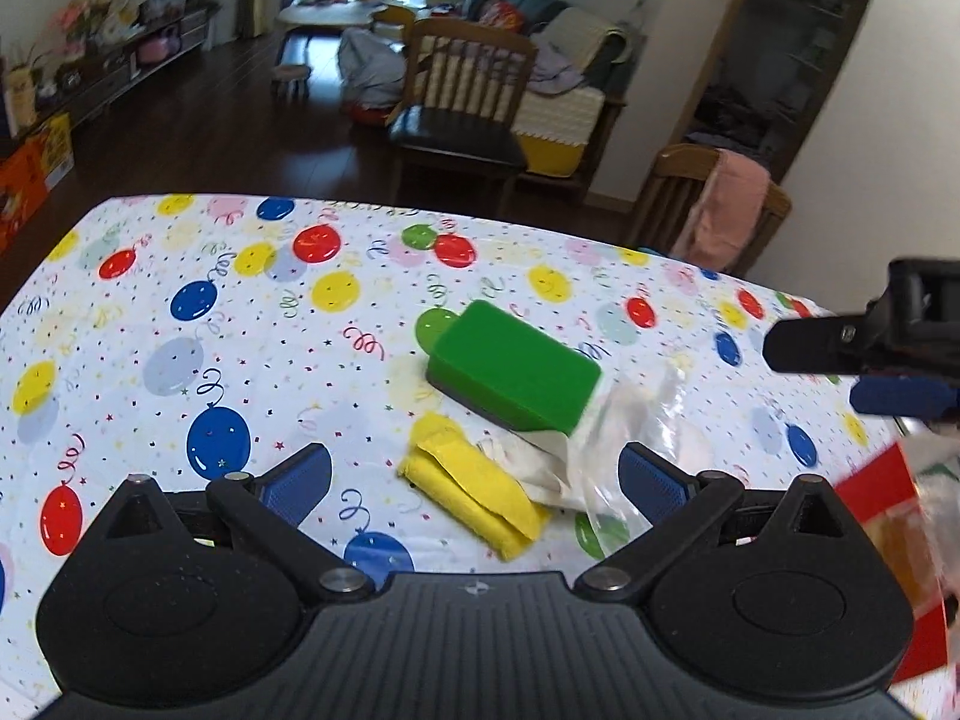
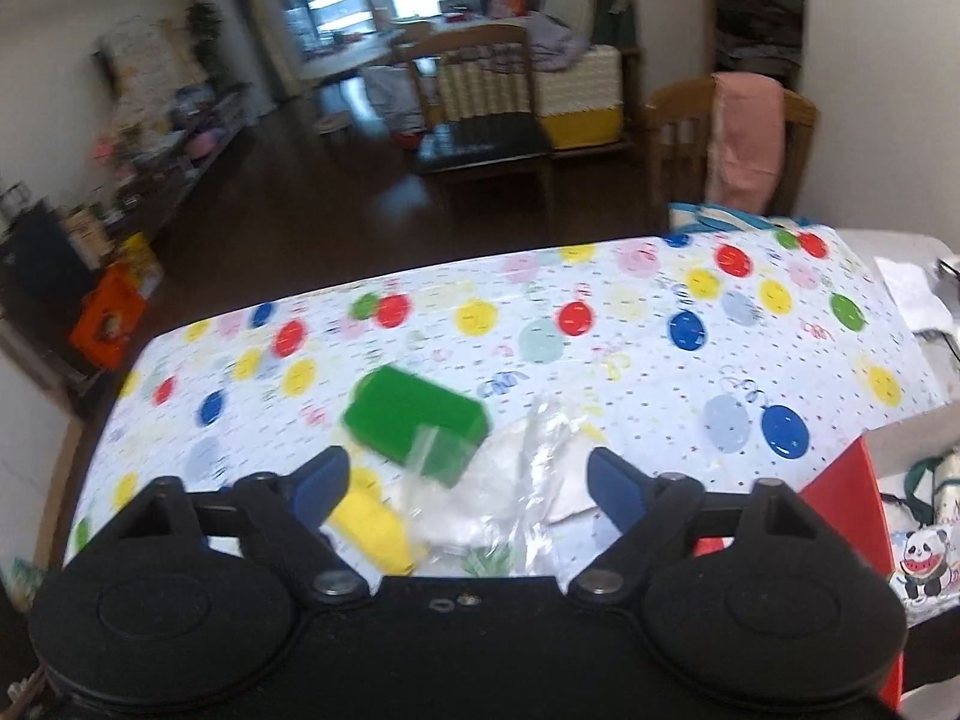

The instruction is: Organize soft objects

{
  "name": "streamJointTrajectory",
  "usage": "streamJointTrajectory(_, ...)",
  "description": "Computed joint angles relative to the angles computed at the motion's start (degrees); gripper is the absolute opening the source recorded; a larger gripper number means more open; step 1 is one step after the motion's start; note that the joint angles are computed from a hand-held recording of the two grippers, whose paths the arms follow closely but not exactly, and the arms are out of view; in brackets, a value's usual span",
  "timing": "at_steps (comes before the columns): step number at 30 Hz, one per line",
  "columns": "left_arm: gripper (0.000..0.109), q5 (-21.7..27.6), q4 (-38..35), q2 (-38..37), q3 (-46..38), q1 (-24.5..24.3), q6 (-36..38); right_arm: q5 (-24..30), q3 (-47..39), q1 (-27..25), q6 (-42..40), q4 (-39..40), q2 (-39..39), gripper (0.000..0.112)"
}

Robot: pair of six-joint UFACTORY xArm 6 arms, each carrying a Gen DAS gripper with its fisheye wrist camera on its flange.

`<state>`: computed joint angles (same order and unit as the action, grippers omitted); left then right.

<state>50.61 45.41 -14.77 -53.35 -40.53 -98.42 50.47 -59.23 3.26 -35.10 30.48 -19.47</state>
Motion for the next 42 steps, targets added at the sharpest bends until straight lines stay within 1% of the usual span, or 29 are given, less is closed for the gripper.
streamJointTrajectory(4, 0.103, -2.25, -3.19, 2.16, -0.76, 3.09, 0.49, -4.65, -0.79, 2.43, 5.40, -4.31, 3.58, 0.075)
streamJointTrajectory(5, 0.103, -2.26, -4.06, 2.88, -1.18, 3.57, 0.75, -6.08, -0.87, 2.98, 6.64, -5.28, 4.36, 0.070)
streamJointTrajectory(8, 0.103, -3.19, -5.95, 5.11, -2.16, 4.88, 1.96, -9.08, -1.92, 4.37, 10.88, -8.26, 7.05, 0.065)
streamJointTrajectory(11, 0.103, -3.60, -7.49, 7.24, -3.20, 5.70, 3.06, -10.07, -3.30, 5.29, 14.41, -11.56, 10.05, 0.062)
streamJointTrajectory(14, 0.103, -5.15, -7.74, 8.01, -2.67, 6.66, 1.65, -10.15, -4.11, 5.61, 17.41, -13.48, 12.45, 0.058)
streamJointTrajectory(18, 0.102, -4.55, -7.81, 9.39, -3.05, 7.11, 1.19, -10.17, -4.57, 5.96, 20.49, -14.90, 14.74, 0.055)
streamJointTrajectory(21, 0.102, -4.57, -7.88, 10.23, -2.97, 7.46, 0.13, -10.86, -4.20, 6.34, 21.73, -16.38, 15.70, 0.052)
streamJointTrajectory(24, 0.102, -5.90, -7.31, 10.45, -2.11, 7.70, -3.04, -11.02, -3.97, 6.35, 22.58, -16.62, 16.53, 0.050)
streamJointTrajectory(29, 0.102, -6.06, -5.43, 11.32, -2.06, 7.16, -7.54, -11.95, -3.27, 6.57, 22.76, -16.97, 17.26, 0.047)
streamJointTrajectory(33, 0.102, -5.86, -4.71, 12.85, -3.09, 6.60, -7.67, -12.43, -2.76, 6.43, 22.65, -16.89, 17.83, 0.045)
streamJointTrajectory(36, 0.101, -5.21, -4.00, 13.32, -3.02, 6.41, -9.36, -12.79, -2.32, 6.24, 22.40, -16.57, 18.12, 0.044)
streamJointTrajectory(38, 0.101, -5.91, -3.99, 13.34, -2.42, 6.68, -10.43, -12.71, -2.21, 6.02, 22.01, -15.75, 18.43, 0.045)
streamJointTrajectory(42, 0.097, -4.70, -2.82, 14.79, -3.67, 5.97, -9.08, -13.11, -1.95, 6.20, 21.65, -15.64, 19.00, 0.044)
